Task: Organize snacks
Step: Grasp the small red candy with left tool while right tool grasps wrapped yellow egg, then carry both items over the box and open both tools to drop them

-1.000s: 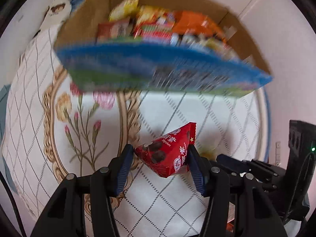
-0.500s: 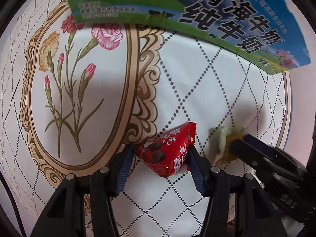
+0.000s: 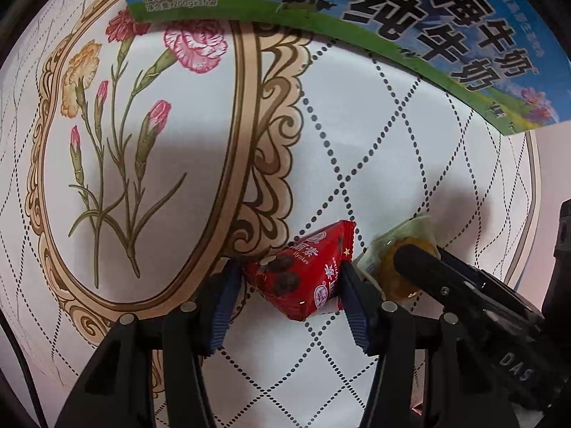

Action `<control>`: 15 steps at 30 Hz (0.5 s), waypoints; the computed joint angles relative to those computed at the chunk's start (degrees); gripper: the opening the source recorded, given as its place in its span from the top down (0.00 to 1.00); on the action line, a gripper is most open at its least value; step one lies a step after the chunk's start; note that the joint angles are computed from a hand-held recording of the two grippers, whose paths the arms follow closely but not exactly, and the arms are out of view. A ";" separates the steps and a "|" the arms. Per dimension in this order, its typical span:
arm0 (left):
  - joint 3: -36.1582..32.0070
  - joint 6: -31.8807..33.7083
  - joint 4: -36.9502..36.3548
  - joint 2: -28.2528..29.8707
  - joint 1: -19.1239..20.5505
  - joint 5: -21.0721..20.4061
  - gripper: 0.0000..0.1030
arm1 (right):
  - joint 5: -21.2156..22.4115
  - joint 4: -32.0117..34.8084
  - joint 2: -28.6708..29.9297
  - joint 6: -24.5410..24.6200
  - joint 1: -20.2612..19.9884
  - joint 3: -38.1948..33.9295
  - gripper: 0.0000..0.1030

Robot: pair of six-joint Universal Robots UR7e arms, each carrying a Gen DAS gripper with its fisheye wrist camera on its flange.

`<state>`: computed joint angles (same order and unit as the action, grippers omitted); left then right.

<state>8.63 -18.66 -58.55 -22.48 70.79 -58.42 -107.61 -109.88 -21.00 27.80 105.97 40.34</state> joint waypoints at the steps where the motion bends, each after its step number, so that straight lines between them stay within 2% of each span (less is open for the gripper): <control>1: 1.24 -0.04 -0.72 -0.63 0.01 -0.13 0.49 | -0.39 0.45 0.22 -0.19 0.18 -0.48 0.58; 6: 1.31 -0.26 -0.74 -1.46 -0.09 -0.62 0.49 | -3.63 0.19 -0.14 -2.23 2.12 -0.51 0.59; 7: 3.72 -0.23 -2.12 -2.95 -0.22 -1.00 0.49 | -4.01 -0.03 -0.29 -2.53 2.30 -0.43 0.59; 12: 3.18 1.74 -3.60 -4.17 -1.48 -1.04 0.49 | -4.44 -3.13 -3.09 -3.83 2.76 2.75 0.60; 14: -0.45 2.81 -2.76 -3.28 -2.21 -1.40 0.49 | -4.16 -4.73 -4.39 -3.99 2.87 3.67 0.60; 15: -5.30 3.27 -0.79 -1.31 -2.55 -1.82 0.49 | -3.85 -5.27 -4.90 -4.28 3.00 3.50 0.60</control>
<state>3.33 -15.39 -59.35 -23.79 68.24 -60.24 -111.46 -115.15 -25.90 23.52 108.96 43.84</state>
